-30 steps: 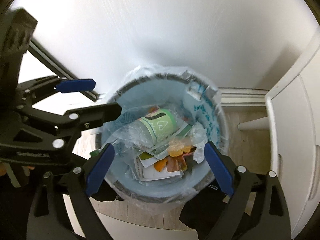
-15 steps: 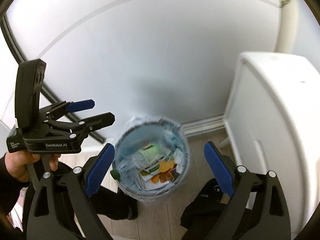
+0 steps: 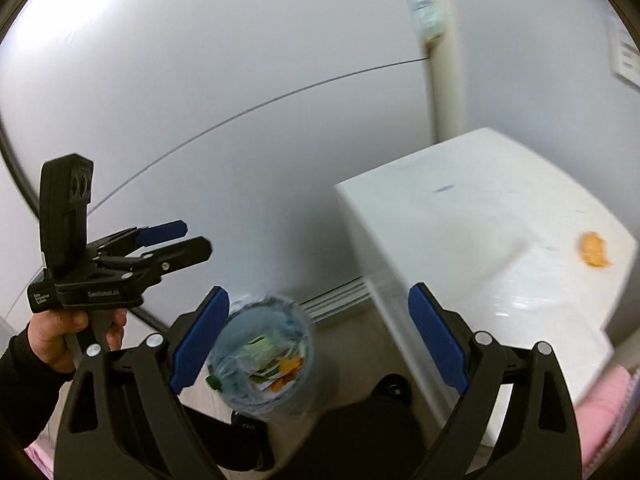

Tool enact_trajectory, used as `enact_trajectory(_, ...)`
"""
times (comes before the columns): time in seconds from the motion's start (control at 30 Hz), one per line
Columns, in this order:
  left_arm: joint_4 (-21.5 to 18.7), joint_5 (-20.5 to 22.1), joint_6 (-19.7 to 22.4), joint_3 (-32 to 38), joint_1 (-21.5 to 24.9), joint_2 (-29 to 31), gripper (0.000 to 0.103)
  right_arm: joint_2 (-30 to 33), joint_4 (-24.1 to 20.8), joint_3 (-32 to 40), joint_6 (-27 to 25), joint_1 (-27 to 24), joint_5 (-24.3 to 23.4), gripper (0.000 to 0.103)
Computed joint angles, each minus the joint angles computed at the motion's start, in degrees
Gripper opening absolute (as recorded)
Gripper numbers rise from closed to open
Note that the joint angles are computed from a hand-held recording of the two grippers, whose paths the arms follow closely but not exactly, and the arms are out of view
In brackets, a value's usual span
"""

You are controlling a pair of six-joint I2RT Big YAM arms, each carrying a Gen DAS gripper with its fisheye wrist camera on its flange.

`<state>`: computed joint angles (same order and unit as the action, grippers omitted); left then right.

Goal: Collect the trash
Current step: 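Move both tools back to the cabinet toward the white bubble mailer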

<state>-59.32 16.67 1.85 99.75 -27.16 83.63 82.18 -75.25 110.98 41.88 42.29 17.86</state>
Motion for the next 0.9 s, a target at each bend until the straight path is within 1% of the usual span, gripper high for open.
enact_trajectory(0.1, -1.64, 0.87, 2.09, 3.07, -2.87, 1.77, 0.092, -4.81, -1.6, -4.01, 3.84, -0.95, 3.06, 0.088)
enact_trajectory(0.2, -3.92, 1.7, 4.28, 7.2, -6.02, 4.81, 0.092, -9.4, -4.3, -8.24, 8.36, -1.76, 6.02, 0.088)
enact_trajectory(0.3, -5.21, 2.17, 5.41, 9.77, -8.43, 7.06, 0.092, -13.04, -7.66, -11.41, 12.45, -2.79, 7.23, 0.088)
enact_trajectory(0.47, -8.29, 3.45, 7.4, 15.37, -12.22, 11.93, 0.092, -17.67, -9.55, -15.99, 16.99, -3.51, 8.04, 0.088)
enact_trajectory(0.57, -9.85, 3.48, 8.64, 17.86, -14.06, 14.34, 0.093, -19.81, -8.8, -18.64, 18.95, -4.24, 7.4, 0.088)
enact_trajectory(0.6, -10.43, 3.44, 8.82, 18.88, -14.55, 15.19, 0.094, -20.57, -8.26, -19.59, 19.63, -4.56, 6.91, 0.088)
enact_trajectory(0.63, -11.15, 3.45, 9.19, 19.81, -15.03, 16.13, 0.097, -21.17, -7.94, -20.31, 20.13, -4.73, 6.56, 0.088)
enact_trajectory(0.7, -11.76, 3.35, 9.61, 20.8, -15.73, 17.38, 0.097, -22.28, -7.03, -21.9, 20.97, -5.45, 5.56, 0.088)
enact_trajectory(0.9, -15.73, 4.92, 10.44, 25.38, -16.63, 22.21, 0.097, -24.21, -3.1, -26.05, 20.62, -9.03, 0.79, 0.088)
